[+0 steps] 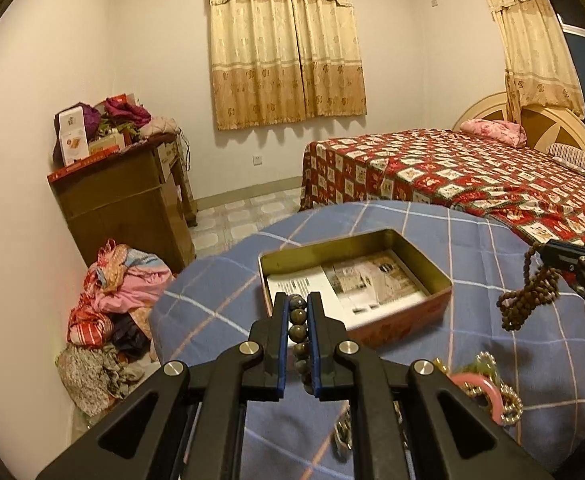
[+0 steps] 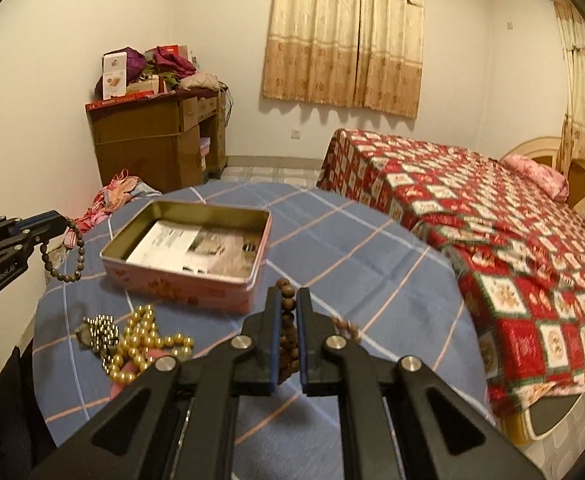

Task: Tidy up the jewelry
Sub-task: 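Carry the brown bead strand into the pink tin with the right gripper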

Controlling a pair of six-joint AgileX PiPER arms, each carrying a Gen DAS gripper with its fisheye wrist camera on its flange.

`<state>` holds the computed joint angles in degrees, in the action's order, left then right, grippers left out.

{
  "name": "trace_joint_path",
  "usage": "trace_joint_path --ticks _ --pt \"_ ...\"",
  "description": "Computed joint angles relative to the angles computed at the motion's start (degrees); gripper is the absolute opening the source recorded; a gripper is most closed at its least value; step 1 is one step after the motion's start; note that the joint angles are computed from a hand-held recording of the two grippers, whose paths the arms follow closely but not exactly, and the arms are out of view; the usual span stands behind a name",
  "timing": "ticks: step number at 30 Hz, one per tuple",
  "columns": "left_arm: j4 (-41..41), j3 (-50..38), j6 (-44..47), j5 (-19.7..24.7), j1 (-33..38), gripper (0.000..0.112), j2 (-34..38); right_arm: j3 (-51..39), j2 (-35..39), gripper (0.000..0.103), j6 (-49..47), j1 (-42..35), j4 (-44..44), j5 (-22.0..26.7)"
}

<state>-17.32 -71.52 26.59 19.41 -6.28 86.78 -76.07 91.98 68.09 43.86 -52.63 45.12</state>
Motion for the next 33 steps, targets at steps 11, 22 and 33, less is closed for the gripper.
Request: trace_joint_path --ticks 11,22,33 --pt "8.56 -11.10 -6.81 0.99 -0.63 0.008 8.06 -9.19 4.74 0.009 -7.91 -2.04 0.87 -1.27" --pt "13.76 -20.70 -10.86 3.45 -1.66 0.008 16.22 -22.21 12.85 0.009 -20.04 -3.53 6.78 -1.42" --pt "21.53 -29.59 -16.55 7.51 -3.50 0.008 23.88 -30.86 20.62 0.009 -29.93 -6.80 16.05 -1.88"
